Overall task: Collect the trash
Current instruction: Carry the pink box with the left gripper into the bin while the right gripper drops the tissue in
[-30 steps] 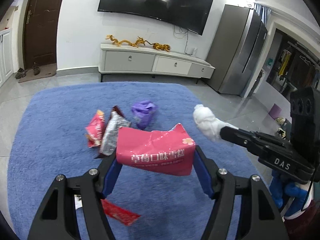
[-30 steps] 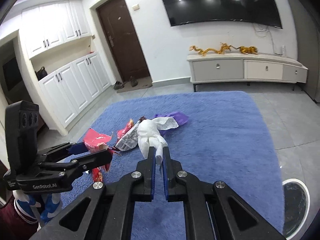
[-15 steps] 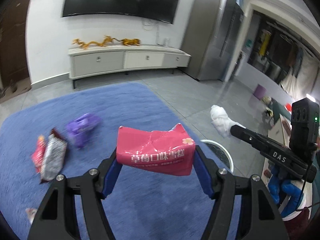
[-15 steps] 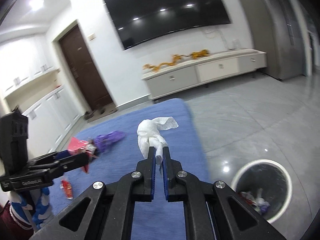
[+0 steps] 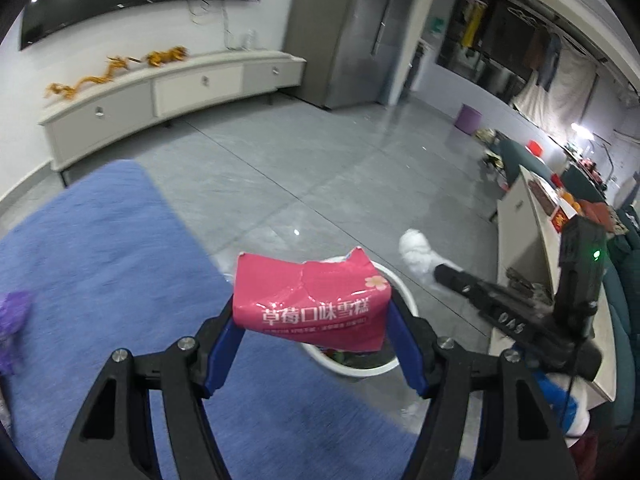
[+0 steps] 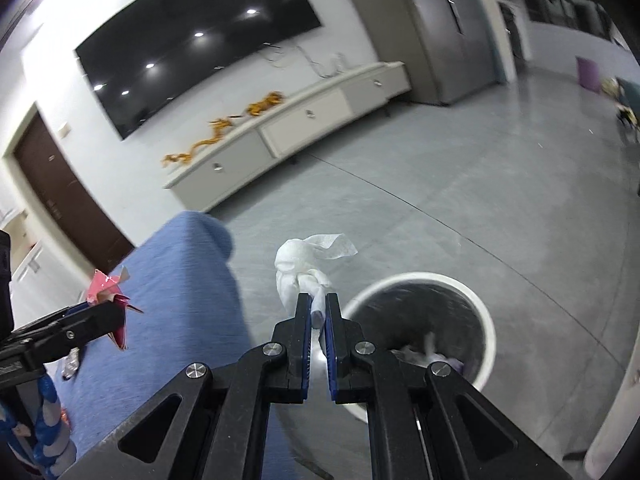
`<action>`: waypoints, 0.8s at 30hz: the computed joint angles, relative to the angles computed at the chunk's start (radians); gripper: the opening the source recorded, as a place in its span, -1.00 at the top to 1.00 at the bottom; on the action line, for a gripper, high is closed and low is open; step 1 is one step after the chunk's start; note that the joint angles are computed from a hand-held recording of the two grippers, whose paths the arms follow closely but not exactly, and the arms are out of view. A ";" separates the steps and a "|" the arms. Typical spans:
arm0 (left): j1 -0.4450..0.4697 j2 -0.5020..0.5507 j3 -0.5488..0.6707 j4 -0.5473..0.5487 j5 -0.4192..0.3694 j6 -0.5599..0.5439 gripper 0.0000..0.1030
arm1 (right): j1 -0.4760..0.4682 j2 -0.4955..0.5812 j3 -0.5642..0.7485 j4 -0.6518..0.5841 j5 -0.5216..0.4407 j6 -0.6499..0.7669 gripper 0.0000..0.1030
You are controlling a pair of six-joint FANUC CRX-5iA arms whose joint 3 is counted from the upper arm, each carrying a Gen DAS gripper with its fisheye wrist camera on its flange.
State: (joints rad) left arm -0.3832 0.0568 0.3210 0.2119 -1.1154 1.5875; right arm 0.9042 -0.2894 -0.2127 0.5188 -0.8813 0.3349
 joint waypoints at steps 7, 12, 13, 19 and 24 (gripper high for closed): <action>-0.047 0.179 0.155 0.044 -0.044 0.035 -0.29 | -0.078 0.024 0.000 -0.083 -0.015 0.043 0.85; -0.051 0.252 0.203 0.100 -0.044 0.056 -0.30 | -0.129 0.058 0.014 -0.141 -0.017 0.084 0.83; -0.053 0.266 0.215 0.104 -0.043 0.059 -0.31 | -0.134 0.061 0.012 -0.147 -0.023 0.087 0.83; -0.060 0.327 0.261 0.149 -0.048 0.072 -0.45 | -0.171 0.088 0.023 -0.186 -0.042 0.109 0.57; -0.068 0.340 0.270 0.162 -0.047 0.071 -0.49 | -0.173 0.089 0.016 -0.181 -0.059 0.085 0.10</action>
State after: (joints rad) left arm -0.4511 0.3968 0.5906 0.3739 -1.1621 1.6583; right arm 0.7315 -0.2005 -0.1965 0.3383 -0.9405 0.4196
